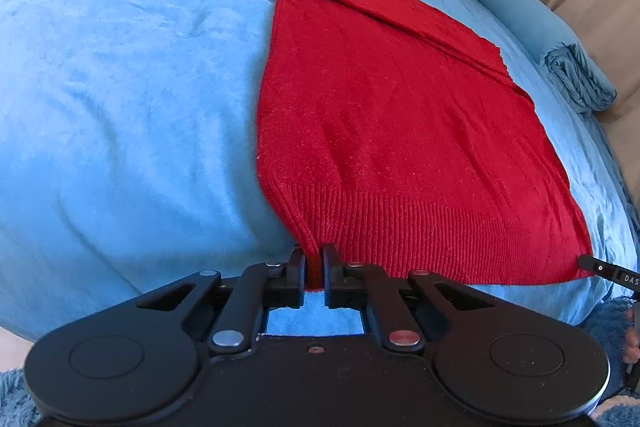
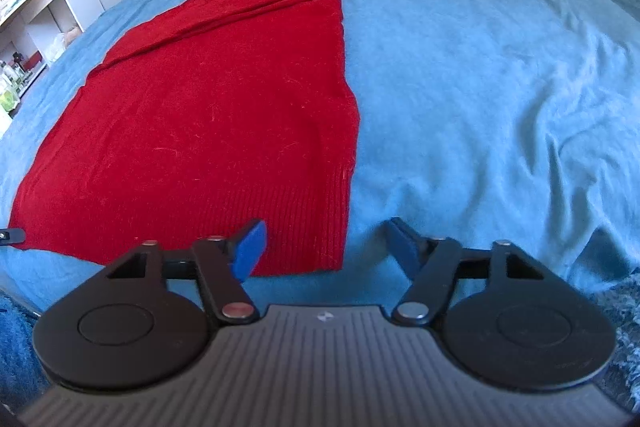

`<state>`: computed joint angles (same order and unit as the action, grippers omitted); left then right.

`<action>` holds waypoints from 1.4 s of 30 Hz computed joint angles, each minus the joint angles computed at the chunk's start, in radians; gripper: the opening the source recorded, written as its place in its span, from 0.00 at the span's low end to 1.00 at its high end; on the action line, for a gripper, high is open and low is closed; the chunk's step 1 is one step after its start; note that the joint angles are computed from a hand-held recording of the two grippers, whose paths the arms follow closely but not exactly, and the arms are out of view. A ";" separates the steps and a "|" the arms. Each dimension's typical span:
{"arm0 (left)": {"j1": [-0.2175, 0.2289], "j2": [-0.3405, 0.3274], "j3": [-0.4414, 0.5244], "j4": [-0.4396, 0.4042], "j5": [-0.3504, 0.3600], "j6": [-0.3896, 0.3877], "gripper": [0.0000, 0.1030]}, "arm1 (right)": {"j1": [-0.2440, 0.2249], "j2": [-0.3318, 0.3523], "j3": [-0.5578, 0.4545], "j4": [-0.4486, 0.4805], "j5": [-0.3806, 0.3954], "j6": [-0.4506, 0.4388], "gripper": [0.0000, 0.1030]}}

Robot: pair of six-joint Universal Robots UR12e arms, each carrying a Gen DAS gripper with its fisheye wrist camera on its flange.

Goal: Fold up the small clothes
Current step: 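Pinch the sweater hem with both tools and lift it up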

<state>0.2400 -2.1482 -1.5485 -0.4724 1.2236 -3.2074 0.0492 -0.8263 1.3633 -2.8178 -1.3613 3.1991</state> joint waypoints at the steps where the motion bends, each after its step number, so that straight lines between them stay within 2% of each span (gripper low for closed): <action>1: 0.000 0.000 0.000 -0.001 0.001 -0.003 0.07 | 0.000 -0.001 0.000 0.001 0.002 -0.001 0.69; 2: 0.000 0.001 0.001 -0.001 0.001 -0.006 0.07 | 0.001 -0.001 0.000 0.001 0.005 -0.003 0.64; 6: -0.002 0.004 -0.002 0.008 0.008 -0.007 0.06 | -0.001 -0.004 0.005 0.005 0.025 -0.022 0.30; 9: -0.003 0.012 -0.011 0.027 0.013 -0.017 0.05 | 0.001 -0.006 0.008 -0.002 0.028 -0.028 0.22; 13: 0.005 0.034 -0.037 0.078 -0.008 -0.043 0.04 | -0.005 -0.015 0.018 -0.029 0.049 -0.002 0.20; 17: 0.010 0.052 -0.037 0.089 -0.002 -0.060 0.04 | -0.018 -0.026 0.021 -0.047 0.102 0.039 0.20; 24: 0.003 0.053 0.008 0.119 -0.009 -0.056 0.04 | -0.027 -0.038 -0.016 -0.063 0.166 0.026 0.20; 30: 0.000 0.036 0.066 0.152 -0.015 -0.085 0.04 | -0.034 -0.027 -0.074 -0.072 0.213 0.072 0.20; 35: -0.004 -0.009 0.169 0.163 -0.010 -0.094 0.04 | -0.039 0.010 -0.182 -0.066 0.247 0.111 0.19; 38: -0.007 -0.050 0.252 0.164 0.003 -0.100 0.04 | -0.041 0.054 -0.284 -0.056 0.257 0.144 0.19; 42: -0.007 -0.128 0.394 0.152 -0.001 -0.153 0.04 | -0.043 0.136 -0.461 -0.016 0.263 0.174 0.19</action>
